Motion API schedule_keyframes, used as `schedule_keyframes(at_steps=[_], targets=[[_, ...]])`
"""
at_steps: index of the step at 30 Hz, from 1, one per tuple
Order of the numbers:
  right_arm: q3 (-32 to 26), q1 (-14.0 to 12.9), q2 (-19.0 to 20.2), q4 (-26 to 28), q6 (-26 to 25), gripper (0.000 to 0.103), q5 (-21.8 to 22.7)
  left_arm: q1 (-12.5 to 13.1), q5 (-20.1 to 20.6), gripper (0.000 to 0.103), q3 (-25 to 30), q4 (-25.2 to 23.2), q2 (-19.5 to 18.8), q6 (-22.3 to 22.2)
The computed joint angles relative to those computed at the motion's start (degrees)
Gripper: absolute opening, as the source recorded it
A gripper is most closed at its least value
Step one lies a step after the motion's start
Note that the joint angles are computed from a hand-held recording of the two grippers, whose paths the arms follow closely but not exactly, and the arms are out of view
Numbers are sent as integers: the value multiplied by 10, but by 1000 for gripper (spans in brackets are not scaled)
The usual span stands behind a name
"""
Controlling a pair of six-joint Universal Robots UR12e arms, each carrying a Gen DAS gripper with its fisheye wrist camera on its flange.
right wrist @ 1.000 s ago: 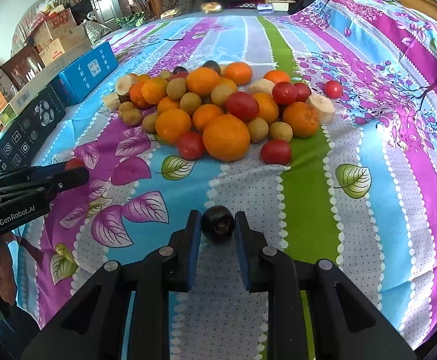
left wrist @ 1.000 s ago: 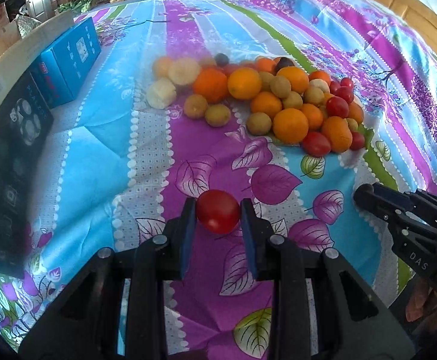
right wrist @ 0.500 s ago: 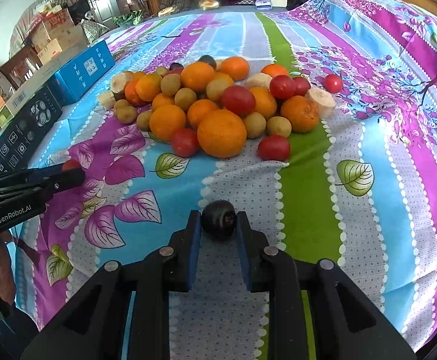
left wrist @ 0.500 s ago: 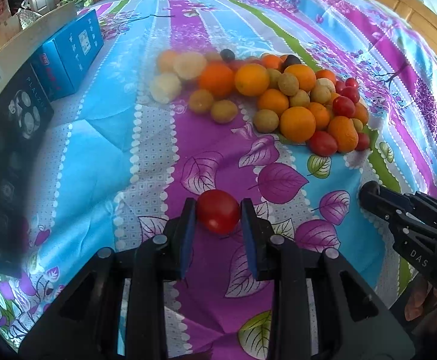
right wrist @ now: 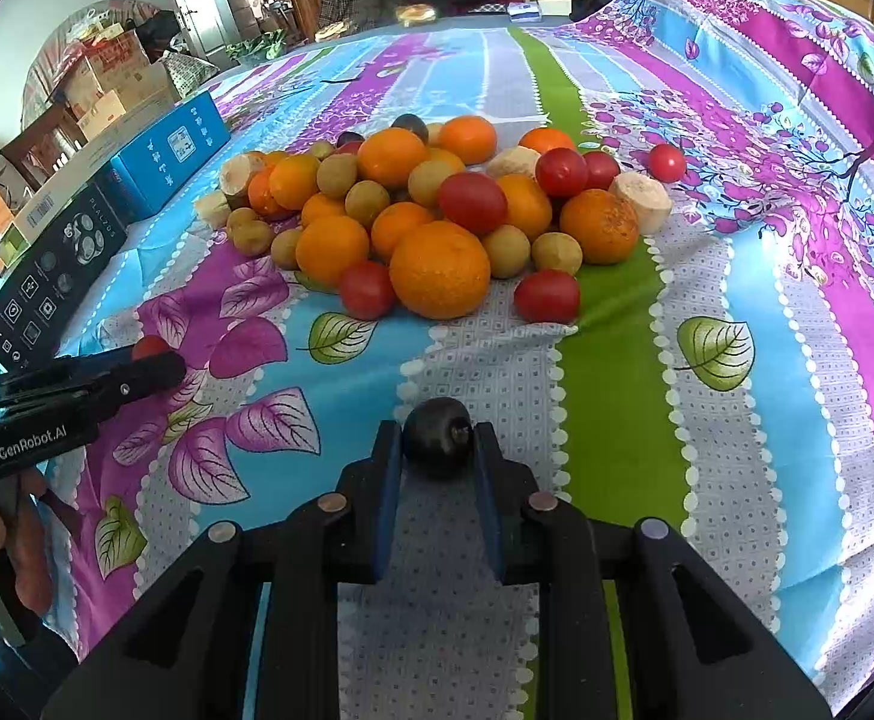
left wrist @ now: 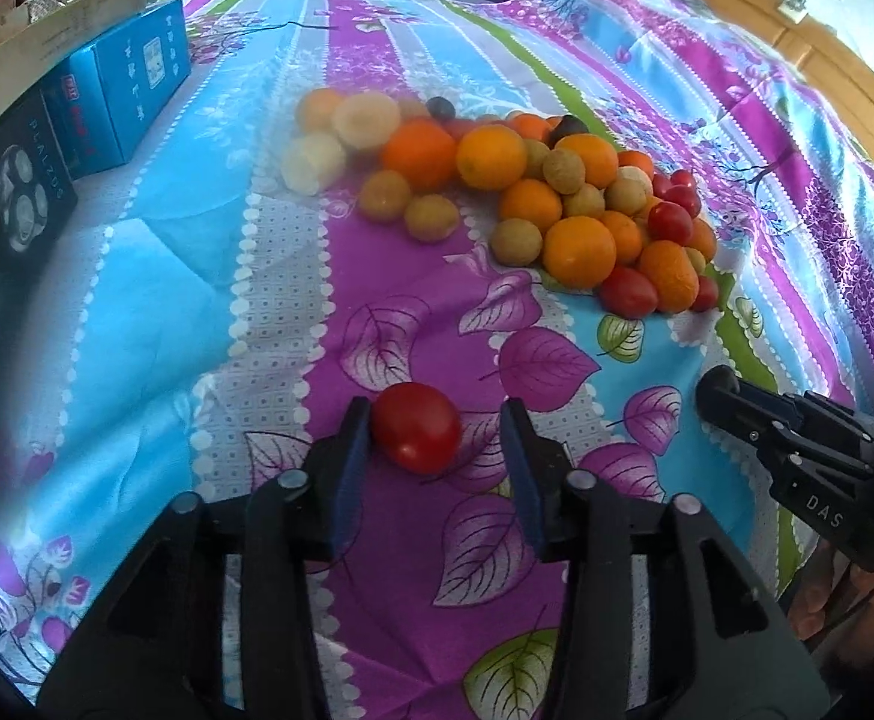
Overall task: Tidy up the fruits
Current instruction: 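Carry the tomato and plum in both grippers over the blue colander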
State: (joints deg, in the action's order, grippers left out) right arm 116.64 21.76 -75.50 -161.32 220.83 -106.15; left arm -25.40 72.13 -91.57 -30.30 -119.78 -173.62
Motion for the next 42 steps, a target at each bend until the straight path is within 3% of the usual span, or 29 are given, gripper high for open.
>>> schedule_keyframes(at_steps=[2, 15, 18, 28, 42], targets=[[0, 0, 0, 0, -1, 27, 0, -1, 1, 52, -3, 8, 0, 3], [1, 2, 1, -6, 0, 27, -5, -1, 23, 49, -12, 31, 3, 12], [3, 2, 0, -8, 1, 27, -6, -2, 30, 30, -11, 26, 4, 13], [-12, 12, -9, 10, 0, 27, -29, -2, 40, 30, -12, 41, 21, 6], [-91, 43, -8, 60, -22, 27, -90, 16, 60, 30, -23, 64, 66, -24]])
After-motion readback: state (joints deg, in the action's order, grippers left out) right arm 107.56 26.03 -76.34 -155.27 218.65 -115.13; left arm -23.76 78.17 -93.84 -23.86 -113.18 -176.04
